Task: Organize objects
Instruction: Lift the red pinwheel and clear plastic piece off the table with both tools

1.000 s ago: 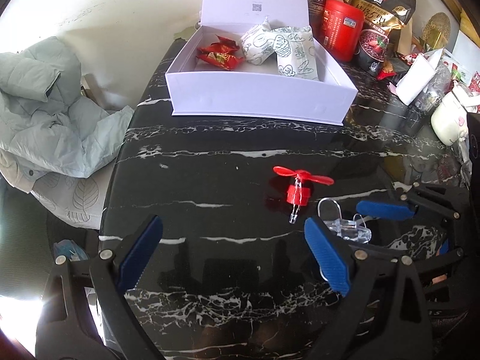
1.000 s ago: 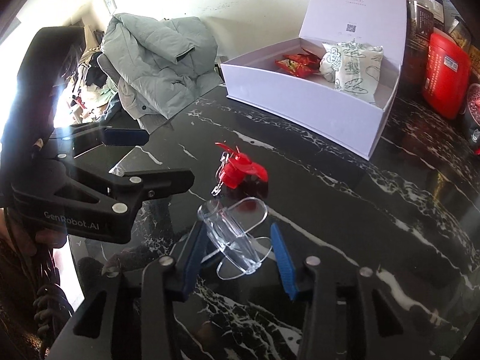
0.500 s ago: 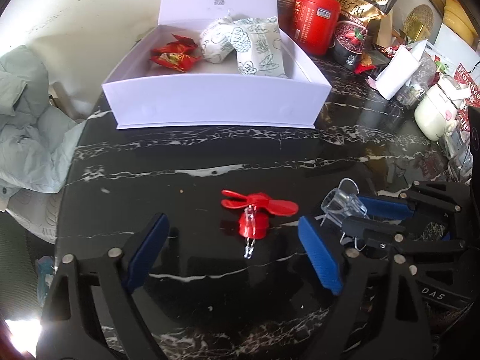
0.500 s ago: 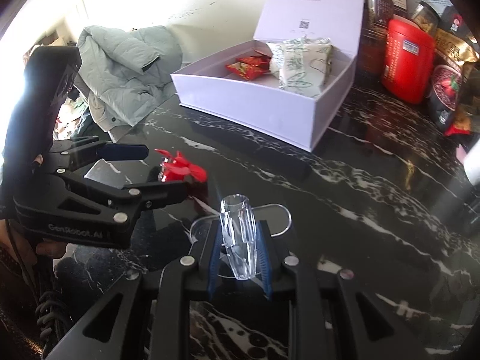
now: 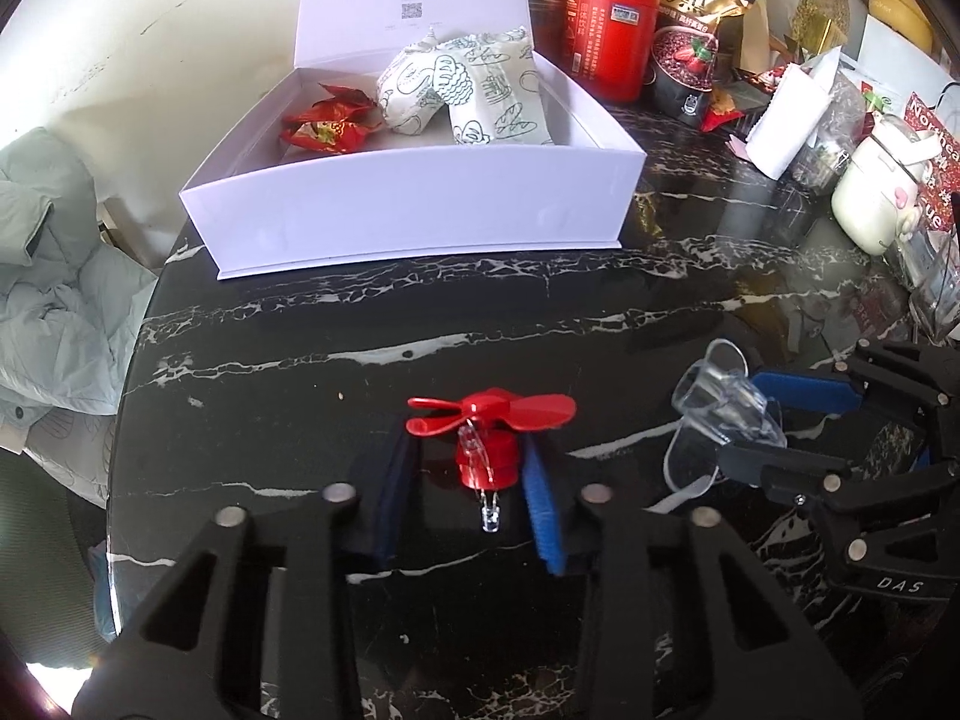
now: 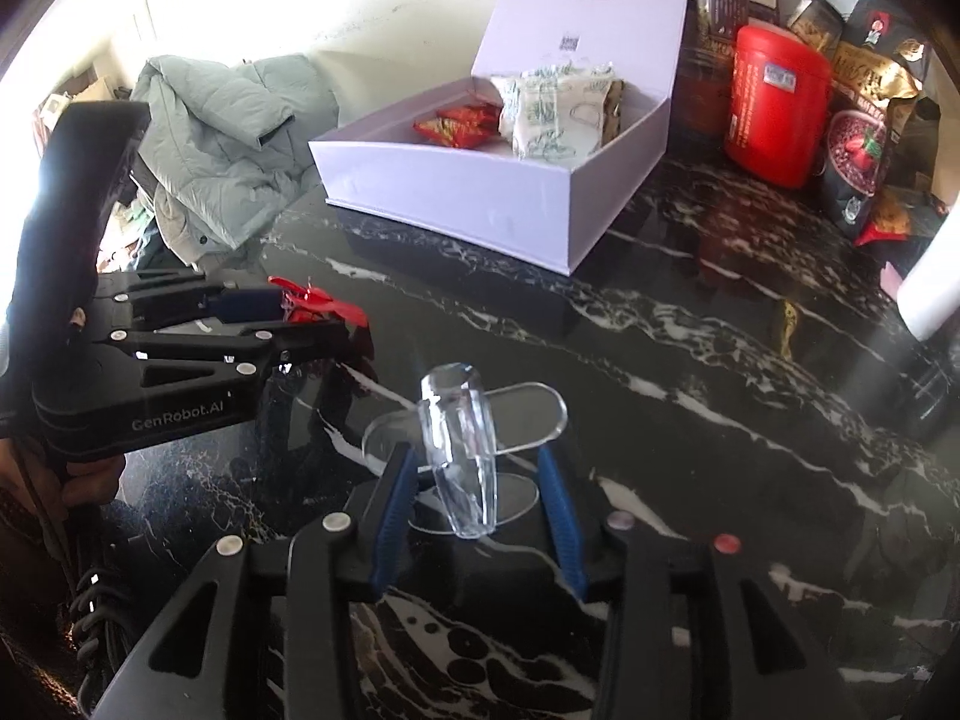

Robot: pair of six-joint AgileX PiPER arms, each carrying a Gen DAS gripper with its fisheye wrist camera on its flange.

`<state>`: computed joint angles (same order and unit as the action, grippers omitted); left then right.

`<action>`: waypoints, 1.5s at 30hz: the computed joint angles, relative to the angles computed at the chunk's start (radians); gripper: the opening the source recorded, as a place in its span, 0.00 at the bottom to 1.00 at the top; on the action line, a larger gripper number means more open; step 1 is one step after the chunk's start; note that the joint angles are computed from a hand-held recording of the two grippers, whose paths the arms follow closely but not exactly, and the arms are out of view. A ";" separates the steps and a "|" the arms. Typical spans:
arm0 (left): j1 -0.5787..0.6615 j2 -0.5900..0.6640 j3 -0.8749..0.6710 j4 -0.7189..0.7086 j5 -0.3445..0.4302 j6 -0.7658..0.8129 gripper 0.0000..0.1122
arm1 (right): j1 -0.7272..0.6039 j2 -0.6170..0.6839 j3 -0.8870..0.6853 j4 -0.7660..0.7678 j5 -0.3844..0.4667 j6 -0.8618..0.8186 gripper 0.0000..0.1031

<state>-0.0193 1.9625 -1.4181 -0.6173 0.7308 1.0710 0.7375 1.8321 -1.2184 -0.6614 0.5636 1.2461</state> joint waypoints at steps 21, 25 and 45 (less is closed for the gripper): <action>0.008 -0.044 0.064 -0.014 0.007 0.044 0.17 | 0.045 -0.022 0.047 -0.094 0.018 0.126 0.36; 0.011 -0.054 0.079 -0.014 0.007 0.043 0.17 | 0.053 -0.031 0.059 -0.098 0.013 0.150 0.36; 0.032 -0.145 0.112 -0.014 0.029 0.046 0.17 | 0.071 -0.083 0.053 -0.057 0.010 0.126 0.36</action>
